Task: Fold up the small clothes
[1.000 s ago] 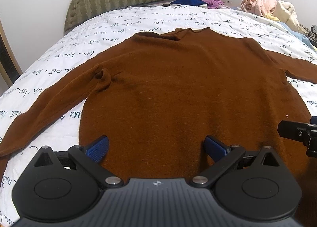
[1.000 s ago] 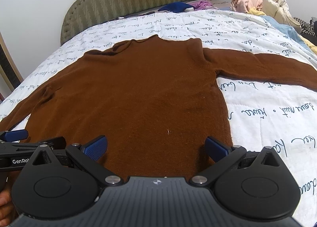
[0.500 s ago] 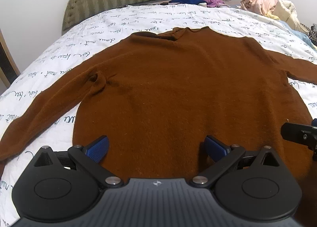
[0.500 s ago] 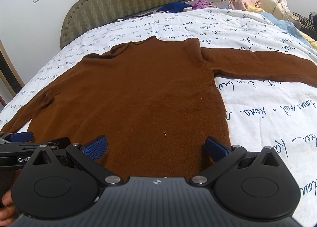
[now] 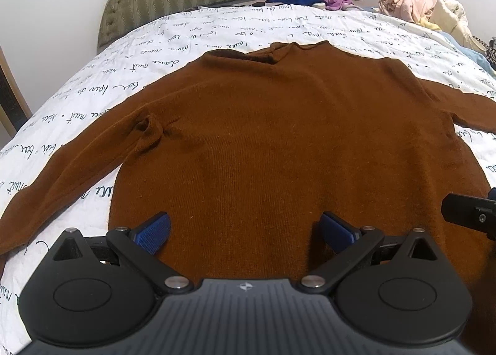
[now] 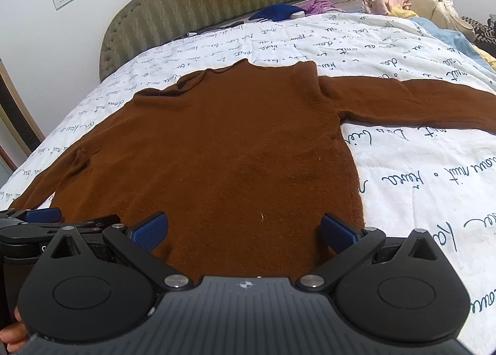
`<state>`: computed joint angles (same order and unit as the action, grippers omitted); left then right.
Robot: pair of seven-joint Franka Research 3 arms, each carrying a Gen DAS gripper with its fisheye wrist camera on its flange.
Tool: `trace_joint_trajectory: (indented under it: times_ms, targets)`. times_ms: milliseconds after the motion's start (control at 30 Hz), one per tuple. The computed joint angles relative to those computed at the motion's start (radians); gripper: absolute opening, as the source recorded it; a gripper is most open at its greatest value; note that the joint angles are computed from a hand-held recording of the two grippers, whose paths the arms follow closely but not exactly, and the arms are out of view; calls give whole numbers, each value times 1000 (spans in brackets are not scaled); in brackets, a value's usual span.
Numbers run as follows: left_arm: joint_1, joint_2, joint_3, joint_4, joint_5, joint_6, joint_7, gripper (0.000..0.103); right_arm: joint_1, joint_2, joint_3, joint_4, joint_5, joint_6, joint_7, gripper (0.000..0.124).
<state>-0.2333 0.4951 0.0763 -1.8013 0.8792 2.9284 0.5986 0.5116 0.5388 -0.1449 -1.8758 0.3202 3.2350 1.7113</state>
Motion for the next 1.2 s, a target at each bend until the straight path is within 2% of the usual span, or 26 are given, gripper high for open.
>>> trace_joint_trajectory:
  times_ms: [100,300,500,667,767,867,933,1067,1200]
  targets:
    - [0,0,0,0,-4,-2,-1,103,-2,1,2,2,-1,0,-3,103]
    - [1,4,-2,7,-11,-9,7,103,-52,0,57,1,6,10,-21,103]
    - [-7,9,1,16,-6,-12,5,103,-139,-1,153,0,15,32,-58,103]
    - [-51,13,53,24,84,26,-81,103,-238,-5,255,-23,6,97,-111,103]
    - [-56,21,59,35,119,38,-113,103,-243,-20,236,-52,18,135,-124,103]
    - [-42,29,40,42,111,32,-105,103,-265,-37,221,-90,48,189,-113,103]
    - [-27,36,22,47,88,29,-83,103,-308,-46,231,-121,69,251,-81,103]
    - [-22,48,16,53,54,31,-58,103,-460,-47,280,-181,49,408,88,103]
    - [-23,66,4,69,19,7,-12,103,-542,-7,252,-178,37,509,261,103]
